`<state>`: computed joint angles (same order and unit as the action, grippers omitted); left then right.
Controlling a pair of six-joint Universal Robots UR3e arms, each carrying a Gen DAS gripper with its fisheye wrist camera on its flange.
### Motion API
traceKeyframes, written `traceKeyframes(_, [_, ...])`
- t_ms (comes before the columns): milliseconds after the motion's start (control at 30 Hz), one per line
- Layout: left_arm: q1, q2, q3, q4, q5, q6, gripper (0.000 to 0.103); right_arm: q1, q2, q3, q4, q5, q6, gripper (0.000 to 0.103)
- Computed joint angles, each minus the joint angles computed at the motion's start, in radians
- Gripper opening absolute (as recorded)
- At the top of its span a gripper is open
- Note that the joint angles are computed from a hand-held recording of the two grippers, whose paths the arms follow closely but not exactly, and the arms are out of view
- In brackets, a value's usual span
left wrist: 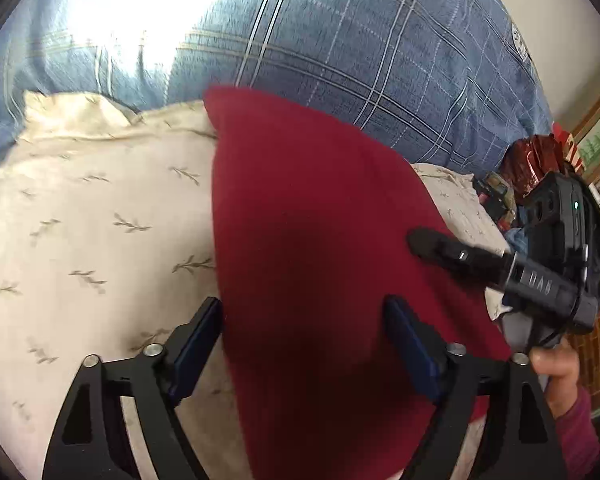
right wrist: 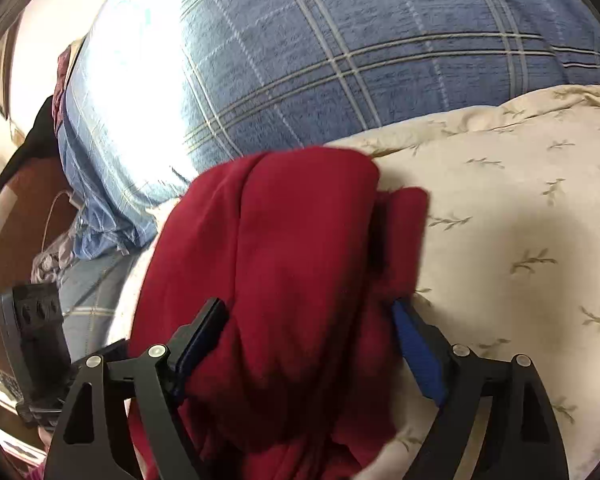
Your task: Fold small clothes
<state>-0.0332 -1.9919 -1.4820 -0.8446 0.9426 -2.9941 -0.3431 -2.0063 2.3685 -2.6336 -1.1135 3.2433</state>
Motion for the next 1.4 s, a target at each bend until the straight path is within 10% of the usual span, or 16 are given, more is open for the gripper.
traceKeyframes(200, [0.015,-0.047,0.03,0.009,-0.054,-0.01,0.069,0.151,0.03,-0.056,-0.044,-0.176,0.019,0.046])
traceKeyframes(367, [0.068,0.121,-0.099,-0.03,-0.092,0.092,0.048,0.281,-0.046,-0.115,0.024,-0.257,0.081,0.041])
traceKeyframes(667, [0.352,0.687,-0.468,-0.396,-0.118,0.417,0.048,0.551,-0.044,-0.108,0.013,-0.317,0.228,0.042])
traceKeyframes(900, [0.426,0.855,-0.625,-0.394,-0.042,0.417,0.061,0.756,0.021,-0.148,0.032,-0.556,0.377,0.055])
traceKeyframes(1100, [0.454,1.02,-0.668,-0.376,0.004,0.383,0.065,1.025,0.084,-0.314,0.114,-0.793,0.399,0.038])
traceKeyframes(1400, [0.446,1.254,-0.712,-0.47,0.057,0.355,0.067,1.088,0.248,-0.31,0.156,-0.824,0.469,0.017])
